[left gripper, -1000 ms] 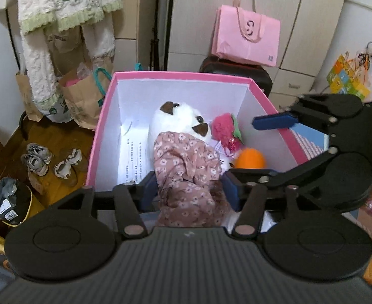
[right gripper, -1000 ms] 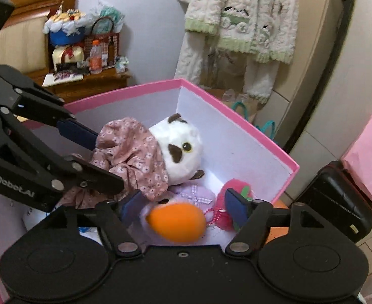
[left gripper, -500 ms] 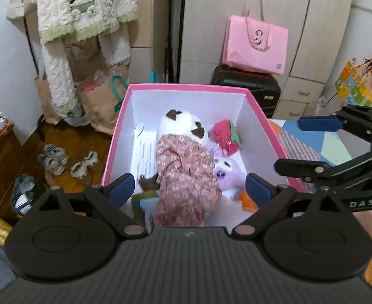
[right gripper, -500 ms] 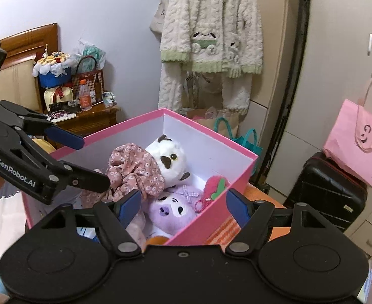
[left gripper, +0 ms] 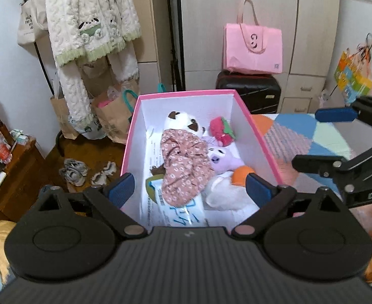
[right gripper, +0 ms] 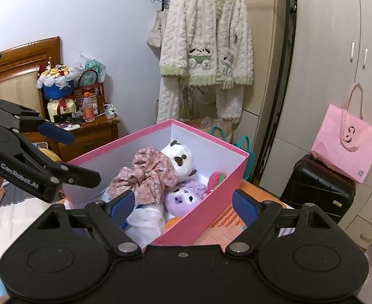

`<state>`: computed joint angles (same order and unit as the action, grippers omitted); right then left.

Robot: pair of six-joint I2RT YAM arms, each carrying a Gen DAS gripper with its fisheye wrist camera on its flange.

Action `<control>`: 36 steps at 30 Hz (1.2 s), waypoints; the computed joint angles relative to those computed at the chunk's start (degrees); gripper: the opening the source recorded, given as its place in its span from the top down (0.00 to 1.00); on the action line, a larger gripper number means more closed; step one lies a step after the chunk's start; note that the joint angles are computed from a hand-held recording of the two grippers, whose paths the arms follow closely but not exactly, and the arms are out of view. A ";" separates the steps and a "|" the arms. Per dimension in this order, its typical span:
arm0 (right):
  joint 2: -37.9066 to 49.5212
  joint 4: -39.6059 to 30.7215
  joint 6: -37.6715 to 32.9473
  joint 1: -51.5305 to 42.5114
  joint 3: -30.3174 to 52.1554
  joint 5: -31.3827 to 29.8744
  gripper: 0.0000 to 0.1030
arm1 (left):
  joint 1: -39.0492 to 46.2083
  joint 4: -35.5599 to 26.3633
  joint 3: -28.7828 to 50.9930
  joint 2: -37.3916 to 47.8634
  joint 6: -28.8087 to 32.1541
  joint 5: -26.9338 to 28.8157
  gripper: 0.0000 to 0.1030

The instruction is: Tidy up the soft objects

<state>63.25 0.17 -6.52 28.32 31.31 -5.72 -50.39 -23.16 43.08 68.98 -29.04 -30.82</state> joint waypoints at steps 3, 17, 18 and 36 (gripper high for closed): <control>-3.78 -2.93 1.67 0.46 -1.04 1.13 0.14 | -2.93 -2.14 -0.44 -2.78 -2.05 -1.40 0.07; -26.75 -17.18 10.10 1.40 -6.18 5.47 0.03 | -20.14 -8.94 0.87 -5.26 -12.92 -14.96 0.07; -27.25 -18.69 11.24 2.37 -5.90 7.94 0.03 | -20.91 -8.21 0.12 -5.65 -12.98 -15.46 0.07; -38.16 -40.31 38.81 40.80 -7.70 53.38 0.03 | -34.49 -11.92 -3.75 0.82 -31.23 -29.35 0.00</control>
<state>25.09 -40.14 32.29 69.12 23.61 47.66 -84.88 -35.08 39.33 69.80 -60.27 -60.18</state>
